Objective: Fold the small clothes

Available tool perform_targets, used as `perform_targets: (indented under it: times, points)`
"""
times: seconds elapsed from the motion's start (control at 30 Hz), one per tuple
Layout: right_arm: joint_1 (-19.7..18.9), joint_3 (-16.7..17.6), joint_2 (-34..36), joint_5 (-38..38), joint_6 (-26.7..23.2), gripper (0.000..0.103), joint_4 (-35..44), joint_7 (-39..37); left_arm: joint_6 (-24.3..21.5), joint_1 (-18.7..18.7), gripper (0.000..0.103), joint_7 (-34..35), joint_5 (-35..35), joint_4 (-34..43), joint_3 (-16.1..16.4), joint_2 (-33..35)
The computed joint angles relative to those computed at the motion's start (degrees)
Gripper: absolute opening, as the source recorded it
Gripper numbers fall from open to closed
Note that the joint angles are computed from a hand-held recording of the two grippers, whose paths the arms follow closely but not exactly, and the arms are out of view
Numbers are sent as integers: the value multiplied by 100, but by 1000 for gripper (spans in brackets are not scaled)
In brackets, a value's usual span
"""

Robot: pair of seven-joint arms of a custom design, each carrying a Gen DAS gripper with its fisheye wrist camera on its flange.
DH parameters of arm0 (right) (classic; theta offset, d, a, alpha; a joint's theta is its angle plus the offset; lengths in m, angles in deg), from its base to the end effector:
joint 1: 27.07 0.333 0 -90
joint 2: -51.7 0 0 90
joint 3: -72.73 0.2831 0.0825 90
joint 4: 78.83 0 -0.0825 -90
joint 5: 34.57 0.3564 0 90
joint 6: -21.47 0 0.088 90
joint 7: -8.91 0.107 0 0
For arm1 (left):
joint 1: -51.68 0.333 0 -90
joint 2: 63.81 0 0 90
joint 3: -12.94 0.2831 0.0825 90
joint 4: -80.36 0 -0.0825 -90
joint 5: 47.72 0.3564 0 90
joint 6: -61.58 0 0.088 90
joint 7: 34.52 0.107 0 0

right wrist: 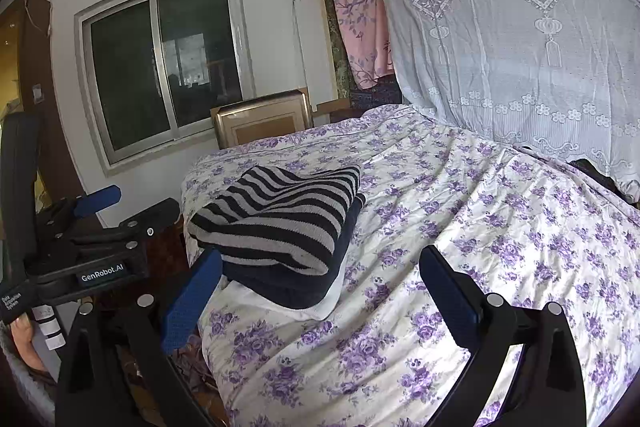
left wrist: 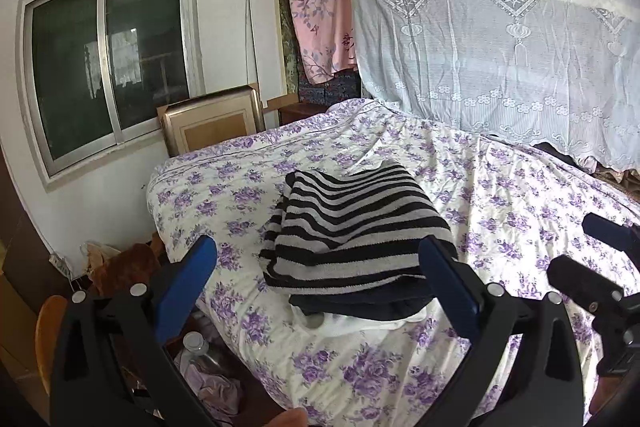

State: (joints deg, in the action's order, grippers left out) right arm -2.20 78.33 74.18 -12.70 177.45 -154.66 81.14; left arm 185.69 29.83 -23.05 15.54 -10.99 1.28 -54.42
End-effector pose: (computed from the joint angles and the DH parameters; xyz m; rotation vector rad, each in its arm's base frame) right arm 0.6056 0.3226 0.6081 -1.8480 1.0361 -0.4061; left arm 0.5411 -0.3048 0.5722 -1.7547 1.2539 -0.6573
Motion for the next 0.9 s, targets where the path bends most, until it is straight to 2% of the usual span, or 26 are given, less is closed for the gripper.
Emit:
perform_targets:
  times: [0.9]
  points:
    - [20, 27, 182, 20, -261, 100, 215, 10, -69, -86, 98, 170, -104, 186, 14, 159]
